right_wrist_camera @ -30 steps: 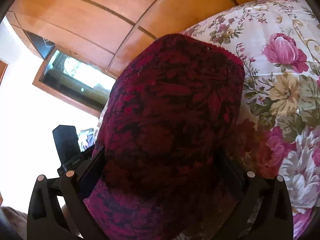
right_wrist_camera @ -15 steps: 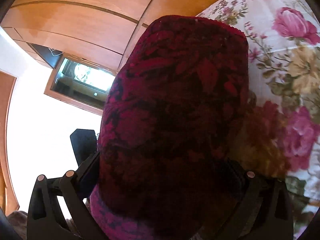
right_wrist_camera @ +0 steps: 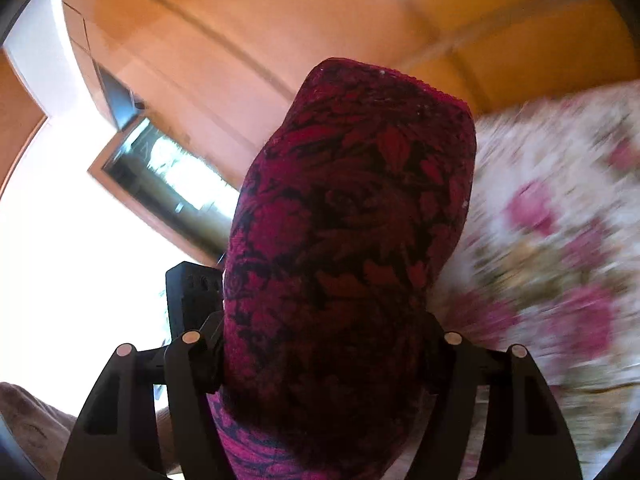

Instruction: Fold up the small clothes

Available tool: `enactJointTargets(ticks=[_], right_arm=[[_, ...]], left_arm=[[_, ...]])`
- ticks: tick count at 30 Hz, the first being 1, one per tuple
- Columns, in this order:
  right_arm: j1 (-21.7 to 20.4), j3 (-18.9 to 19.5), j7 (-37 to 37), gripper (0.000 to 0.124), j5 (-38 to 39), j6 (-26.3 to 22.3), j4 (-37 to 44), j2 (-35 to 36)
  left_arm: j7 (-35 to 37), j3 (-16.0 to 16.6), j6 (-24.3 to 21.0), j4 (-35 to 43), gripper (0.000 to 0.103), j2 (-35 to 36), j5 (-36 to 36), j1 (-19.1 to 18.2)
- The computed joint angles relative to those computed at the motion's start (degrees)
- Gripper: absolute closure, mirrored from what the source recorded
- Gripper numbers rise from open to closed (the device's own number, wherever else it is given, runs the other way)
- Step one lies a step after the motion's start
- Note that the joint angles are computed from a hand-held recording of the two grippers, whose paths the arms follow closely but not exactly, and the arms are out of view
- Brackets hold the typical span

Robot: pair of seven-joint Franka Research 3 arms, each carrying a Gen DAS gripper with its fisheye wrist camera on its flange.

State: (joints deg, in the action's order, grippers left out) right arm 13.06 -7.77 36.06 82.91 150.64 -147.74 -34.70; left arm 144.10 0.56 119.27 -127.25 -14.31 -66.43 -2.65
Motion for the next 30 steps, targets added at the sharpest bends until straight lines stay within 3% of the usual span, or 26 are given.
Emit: enactJointTargets(ticks=[5,8,10,13,15,17,18,20,22,25,27,28,30], right_arm=[[-9.3,-3.93,6.84,0.056,-11.47,4.0,-6.02,-10.1],[-14.19,-7.63,12.02,0.056,-17.77,4.87,-8.15,-10.68],[-17.43,-9.3,15.6,0.056,-21.25,5.53,-10.02,-9.99],[-21.71,-10.55,19.39,0.052,-25.74,6.79,-14.07,-9.27],[-21.62,-12.8,19.5,0.042,-24.25,8.99,-17.33,-11.3],[-23.04,-11.91,20.66,0.037,-25.75,10.13,-19.45,-14.05],[-24.35,-10.25,22.41,0.035,-27.63,10.37,-20.19,-15.34],[-28.48,-3.18,29.44,0.035,-32.82,11.16,-20.86,-17.62],[-33.8,3.66,34.81,0.037,-38.53,11.68,-21.97,-21.25],[-36.95,12.06,39.74,0.041,-43.65,12.55,-21.16,-23.06],[-40.8,20.24,44.93,0.051,-49.63,15.24,-17.58,-17.48],[-41.66,22.24,46.22,0.055,-51.18,16.05,-16.82,-15.19],[-47.26,29.22,51.44,0.055,-56.12,15.99,-12.67,-7.53]], left_arm=[[-2.31,-8.51,4.05,12.08,0.061,7.95,1.94,-7.21],[-6.11,-13.65,10.8,17.3,0.061,12.16,11.07,-11.63],[-13.9,-17.05,16.3,19.86,0.061,15.91,24.57,-15.17],[-20.3,-19.12,22.82,18.3,0.061,17.61,36.56,-18.51],[-18.55,-19.67,27.78,14.38,0.061,15.38,35.93,-19.24],[-19.08,-19.45,30.84,11.06,0.061,13.01,36.21,-19.92],[-20.34,-19.3,33.11,9.24,0.061,11.84,37.34,-20.38],[-21.99,-18.53,36.67,5.12,0.061,8.95,38.59,-21.3],[-23.47,-17.18,38.5,2.44,0.061,6.82,38.48,-22.2],[-27.62,-16.17,39.84,1.73,0.061,6.49,41.57,-22.86],[-32.49,-16.22,38.94,3.34,0.059,7.79,45.82,-22.48],[-34.62,-16.33,38.67,3.89,0.058,8.17,47.9,-22.26],[-40.27,-17.19,40.29,4.48,0.057,9.67,54.83,-21.46]])
